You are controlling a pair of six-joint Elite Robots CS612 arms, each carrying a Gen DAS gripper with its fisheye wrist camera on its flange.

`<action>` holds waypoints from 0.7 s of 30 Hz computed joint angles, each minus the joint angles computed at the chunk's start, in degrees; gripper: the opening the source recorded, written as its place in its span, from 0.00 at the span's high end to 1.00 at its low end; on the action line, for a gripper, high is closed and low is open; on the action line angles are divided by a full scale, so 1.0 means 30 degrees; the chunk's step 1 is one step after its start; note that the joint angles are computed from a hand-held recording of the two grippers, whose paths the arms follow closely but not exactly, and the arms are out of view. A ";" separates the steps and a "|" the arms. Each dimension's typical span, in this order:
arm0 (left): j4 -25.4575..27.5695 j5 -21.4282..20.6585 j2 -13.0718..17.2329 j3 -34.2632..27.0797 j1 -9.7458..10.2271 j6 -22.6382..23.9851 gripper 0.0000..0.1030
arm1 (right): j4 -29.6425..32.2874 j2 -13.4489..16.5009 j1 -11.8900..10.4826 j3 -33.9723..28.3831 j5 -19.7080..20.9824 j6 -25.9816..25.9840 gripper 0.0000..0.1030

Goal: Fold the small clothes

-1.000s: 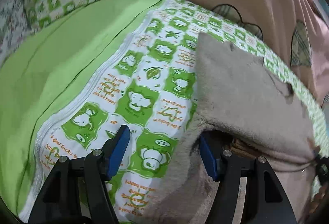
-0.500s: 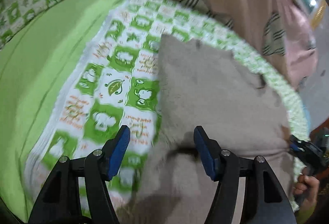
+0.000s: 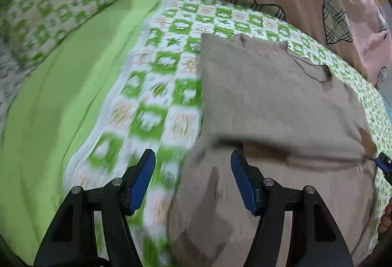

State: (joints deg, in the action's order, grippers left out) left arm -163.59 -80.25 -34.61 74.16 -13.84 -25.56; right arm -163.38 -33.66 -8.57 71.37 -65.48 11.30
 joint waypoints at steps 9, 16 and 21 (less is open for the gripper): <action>-0.2832 -0.0657 -0.3167 0.6254 -0.1240 -0.2402 0.36 | -0.3126 -0.3528 0.0527 0.6180 -0.2362 -0.3557 0.46; -0.3302 -0.3474 -0.4539 0.8885 -0.1958 -0.3196 0.36 | -0.2374 -0.5078 0.1349 0.9091 -0.2842 -0.5510 0.46; -0.2998 -0.5241 -0.4185 0.8577 -0.1849 -0.3760 0.36 | -0.0804 -0.4885 0.2111 0.9037 -0.3421 -0.7555 0.46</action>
